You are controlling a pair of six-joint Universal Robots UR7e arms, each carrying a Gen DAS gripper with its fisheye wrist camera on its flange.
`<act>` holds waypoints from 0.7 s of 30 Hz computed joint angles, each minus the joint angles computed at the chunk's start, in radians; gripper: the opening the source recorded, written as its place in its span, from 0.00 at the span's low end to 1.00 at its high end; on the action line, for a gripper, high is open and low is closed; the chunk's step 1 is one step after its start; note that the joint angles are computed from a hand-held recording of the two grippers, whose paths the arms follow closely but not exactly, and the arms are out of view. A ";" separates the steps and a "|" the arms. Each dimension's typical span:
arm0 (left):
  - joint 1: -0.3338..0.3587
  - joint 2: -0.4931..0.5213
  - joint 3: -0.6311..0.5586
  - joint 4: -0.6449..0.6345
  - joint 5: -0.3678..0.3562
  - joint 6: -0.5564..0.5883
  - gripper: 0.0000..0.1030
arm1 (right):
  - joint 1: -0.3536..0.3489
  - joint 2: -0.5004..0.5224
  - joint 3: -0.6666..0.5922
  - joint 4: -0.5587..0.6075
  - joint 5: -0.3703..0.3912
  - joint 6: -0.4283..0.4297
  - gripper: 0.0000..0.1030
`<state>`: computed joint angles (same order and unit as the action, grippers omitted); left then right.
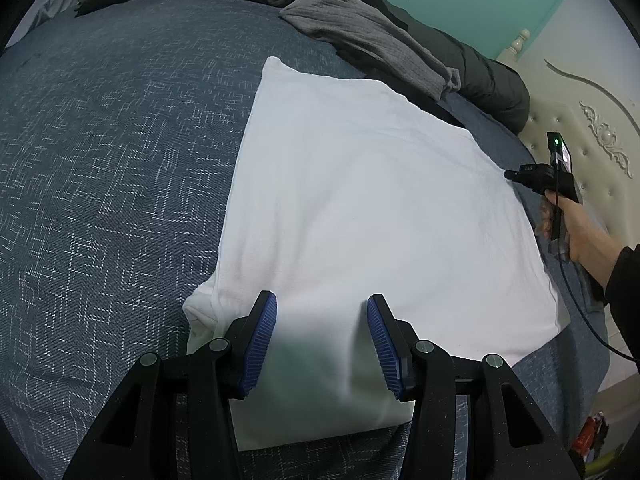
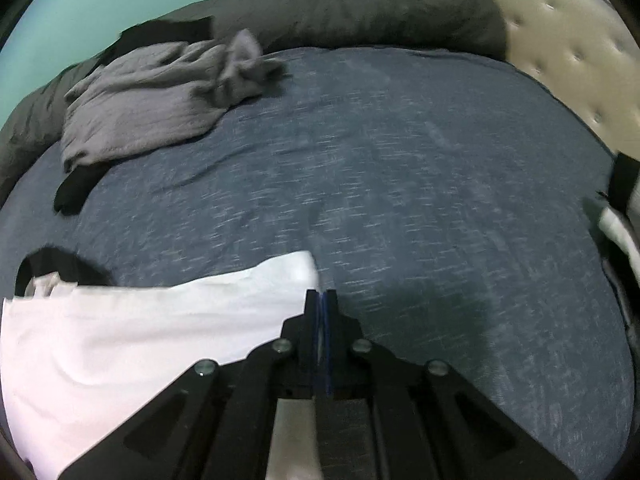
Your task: Fold clothes
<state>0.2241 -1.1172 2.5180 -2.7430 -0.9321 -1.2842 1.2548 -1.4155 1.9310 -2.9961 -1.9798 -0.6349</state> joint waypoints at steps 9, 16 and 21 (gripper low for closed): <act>0.002 0.002 0.002 -0.009 -0.001 -0.001 0.50 | -0.042 -0.144 0.054 0.186 0.197 0.017 0.02; 0.000 -0.001 0.006 -0.012 -0.002 -0.004 0.50 | -0.092 -0.203 0.119 0.261 0.149 0.008 0.02; -0.002 -0.002 0.007 -0.014 -0.002 -0.009 0.50 | -0.167 -0.286 0.134 0.323 0.233 0.038 0.03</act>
<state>0.2224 -1.1196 2.5254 -2.7567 -0.9342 -1.2928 1.0877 -1.7018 2.0654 -2.6729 -1.7466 -0.5973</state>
